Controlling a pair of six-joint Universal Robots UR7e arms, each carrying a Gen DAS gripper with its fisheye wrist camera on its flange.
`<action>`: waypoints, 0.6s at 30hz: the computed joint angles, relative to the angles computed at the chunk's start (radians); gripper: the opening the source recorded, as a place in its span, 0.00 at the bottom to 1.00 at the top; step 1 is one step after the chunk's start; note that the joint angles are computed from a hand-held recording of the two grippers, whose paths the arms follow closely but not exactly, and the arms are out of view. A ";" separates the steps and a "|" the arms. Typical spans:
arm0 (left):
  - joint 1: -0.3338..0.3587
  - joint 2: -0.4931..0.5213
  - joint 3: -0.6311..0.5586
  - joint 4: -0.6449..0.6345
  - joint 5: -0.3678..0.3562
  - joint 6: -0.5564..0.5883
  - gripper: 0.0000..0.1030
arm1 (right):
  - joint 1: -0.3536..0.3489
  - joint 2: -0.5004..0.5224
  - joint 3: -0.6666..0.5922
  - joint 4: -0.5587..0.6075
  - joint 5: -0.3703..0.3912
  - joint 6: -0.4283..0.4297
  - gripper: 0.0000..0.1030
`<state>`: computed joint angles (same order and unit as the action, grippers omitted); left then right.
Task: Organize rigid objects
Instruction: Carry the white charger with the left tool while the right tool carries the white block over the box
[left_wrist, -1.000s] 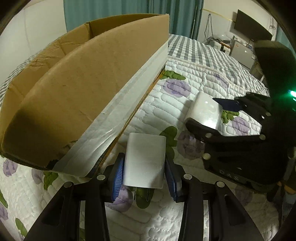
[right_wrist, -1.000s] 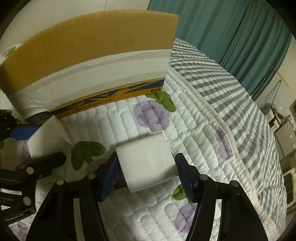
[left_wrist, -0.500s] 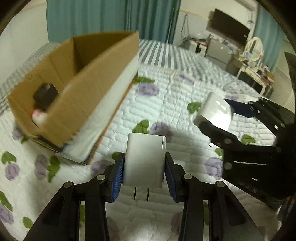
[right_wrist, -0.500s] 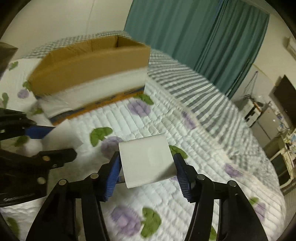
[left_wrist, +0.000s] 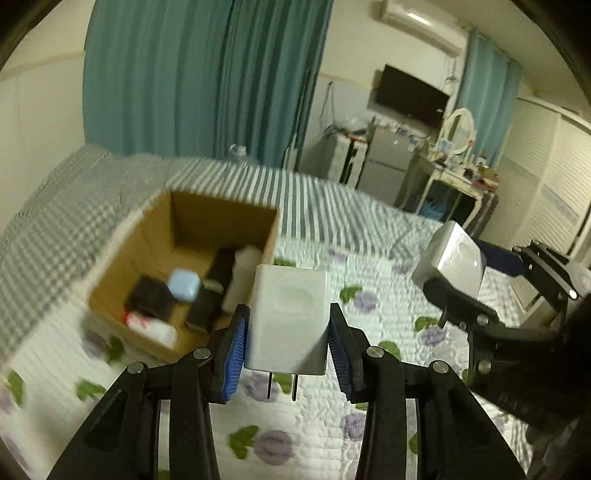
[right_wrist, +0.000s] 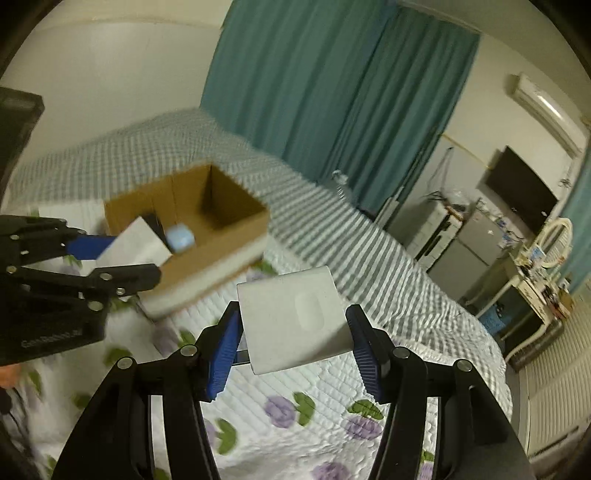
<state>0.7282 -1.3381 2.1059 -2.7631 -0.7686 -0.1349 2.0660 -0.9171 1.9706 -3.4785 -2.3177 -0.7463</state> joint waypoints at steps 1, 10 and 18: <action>-0.005 -0.023 -0.002 -0.013 0.008 0.029 0.40 | 0.030 0.008 -0.018 0.011 -0.024 0.026 0.55; 0.024 -0.106 -0.090 -0.087 0.052 0.285 0.40 | 0.157 0.102 -0.162 -0.011 -0.053 0.120 0.55; 0.150 -0.038 -0.228 -0.031 -0.005 0.416 0.41 | 0.145 0.216 -0.341 0.132 -0.001 0.206 0.55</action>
<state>0.8785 -1.3763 1.8781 -2.7942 -0.7740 0.2816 2.2109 -0.7014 1.6300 -3.3468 -2.3186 -0.5400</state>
